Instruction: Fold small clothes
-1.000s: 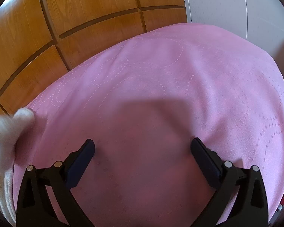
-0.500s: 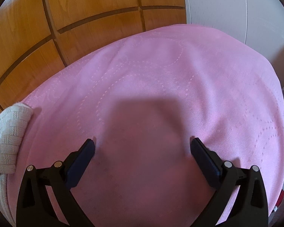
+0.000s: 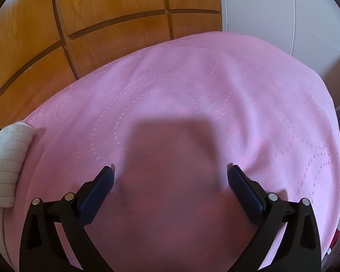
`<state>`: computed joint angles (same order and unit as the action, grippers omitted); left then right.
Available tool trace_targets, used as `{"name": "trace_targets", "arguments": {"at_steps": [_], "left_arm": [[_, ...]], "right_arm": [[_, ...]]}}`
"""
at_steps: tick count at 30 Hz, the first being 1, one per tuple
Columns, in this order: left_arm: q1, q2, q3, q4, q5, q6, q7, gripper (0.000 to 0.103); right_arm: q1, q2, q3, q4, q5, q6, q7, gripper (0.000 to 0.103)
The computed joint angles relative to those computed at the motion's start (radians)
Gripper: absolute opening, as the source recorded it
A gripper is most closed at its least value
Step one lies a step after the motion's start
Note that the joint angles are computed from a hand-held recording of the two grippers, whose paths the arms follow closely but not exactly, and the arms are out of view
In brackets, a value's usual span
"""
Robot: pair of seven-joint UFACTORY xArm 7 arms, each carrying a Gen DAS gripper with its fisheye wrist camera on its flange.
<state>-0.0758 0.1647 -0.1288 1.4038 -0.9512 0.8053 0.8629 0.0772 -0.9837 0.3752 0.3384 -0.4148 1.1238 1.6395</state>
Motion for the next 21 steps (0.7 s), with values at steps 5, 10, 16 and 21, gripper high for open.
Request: {"name": "trace_targets", "arguments": {"at_steps": [5, 10, 16, 21], "left_arm": [[0.042, 0.074, 0.022, 0.124, -0.029, -0.114, -0.022, 0.005], [0.084, 0.166, 0.057, 0.171, 0.108, -0.273, -0.194, 0.005], [0.176, 0.212, 0.025, 0.063, 0.173, -0.368, -0.176, 0.006], [0.309, 0.223, -0.055, 0.075, -0.037, -0.239, -0.063, 0.018]], "right_arm": [[-0.001, 0.012, -0.001, 0.006, -0.003, 0.005, -0.003, 0.101], [0.0, 0.013, -0.002, 0.007, -0.004, 0.006, -0.001, 0.101], [0.0, 0.02, -0.003, 0.011, -0.006, 0.009, -0.003, 0.101], [-0.017, 0.157, -0.003, 0.127, 0.0, 0.115, -0.069, 0.101]]}}
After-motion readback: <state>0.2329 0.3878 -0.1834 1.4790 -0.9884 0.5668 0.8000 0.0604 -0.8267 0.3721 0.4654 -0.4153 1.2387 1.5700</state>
